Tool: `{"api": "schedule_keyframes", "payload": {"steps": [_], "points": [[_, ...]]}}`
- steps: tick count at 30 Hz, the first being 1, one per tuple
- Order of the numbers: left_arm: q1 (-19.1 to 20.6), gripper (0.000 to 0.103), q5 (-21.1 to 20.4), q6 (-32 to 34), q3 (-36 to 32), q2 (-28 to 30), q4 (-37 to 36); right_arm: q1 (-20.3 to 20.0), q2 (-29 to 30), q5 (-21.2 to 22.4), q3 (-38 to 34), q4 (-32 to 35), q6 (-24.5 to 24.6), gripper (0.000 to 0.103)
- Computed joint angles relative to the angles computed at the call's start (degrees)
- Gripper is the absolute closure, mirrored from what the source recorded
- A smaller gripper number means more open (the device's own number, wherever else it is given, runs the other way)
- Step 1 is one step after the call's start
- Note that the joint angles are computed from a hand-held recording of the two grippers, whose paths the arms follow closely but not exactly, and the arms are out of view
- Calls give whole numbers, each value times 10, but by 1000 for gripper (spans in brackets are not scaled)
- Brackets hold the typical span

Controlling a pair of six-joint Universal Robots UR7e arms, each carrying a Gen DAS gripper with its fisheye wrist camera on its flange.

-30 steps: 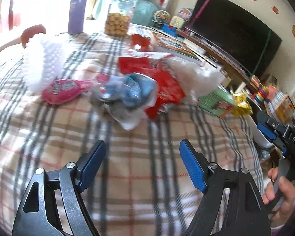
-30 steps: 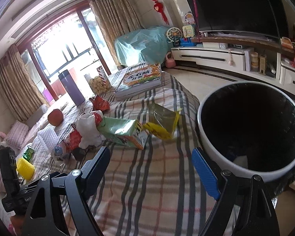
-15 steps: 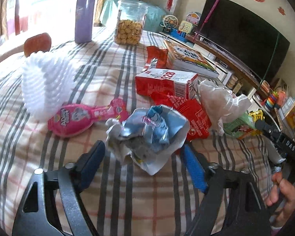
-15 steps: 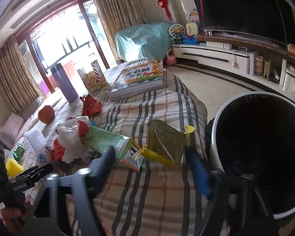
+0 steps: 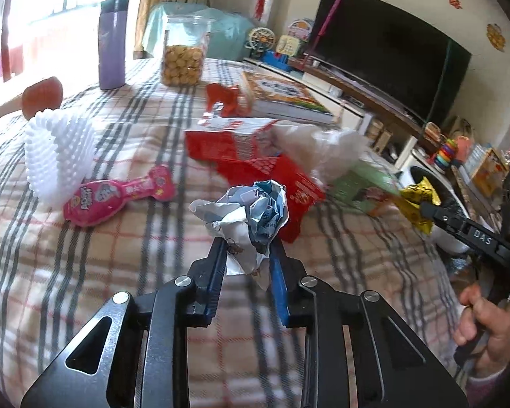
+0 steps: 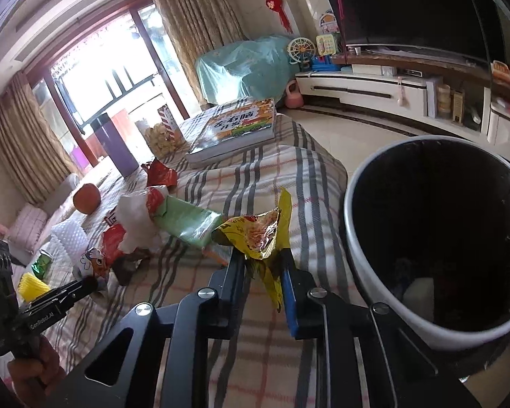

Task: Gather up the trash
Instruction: 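Carry the paper ball and yellow wrapper over the trash bin with both grippers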

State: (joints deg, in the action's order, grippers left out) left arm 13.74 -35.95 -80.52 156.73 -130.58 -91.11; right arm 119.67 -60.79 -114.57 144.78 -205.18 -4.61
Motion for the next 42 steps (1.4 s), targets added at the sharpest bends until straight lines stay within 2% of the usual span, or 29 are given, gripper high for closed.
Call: {"api": "schedule_keyframes", "payload": {"steps": [3, 7, 14, 21, 27, 42], "points": [[-29, 79, -14, 2, 5, 15, -19, 3, -20, 7, 14, -1, 7, 82], [-40, 79, -24, 46, 15, 72, -113, 8, -41, 10, 31, -8, 13, 82], [-29, 79, -41, 139, 29, 199, -327, 10, -77, -1, 55, -9, 24, 82], [-16, 79, -54, 202, 19, 311, -468, 2, -110, -7, 76, -17, 28, 82], [-4, 79, -62, 250, 5, 384, -550, -9, -134, -9, 91, -20, 30, 82], [32, 79, -82, 349, -27, 504, -693, -47, -201, -10, 111, 0, 21, 82]]}}
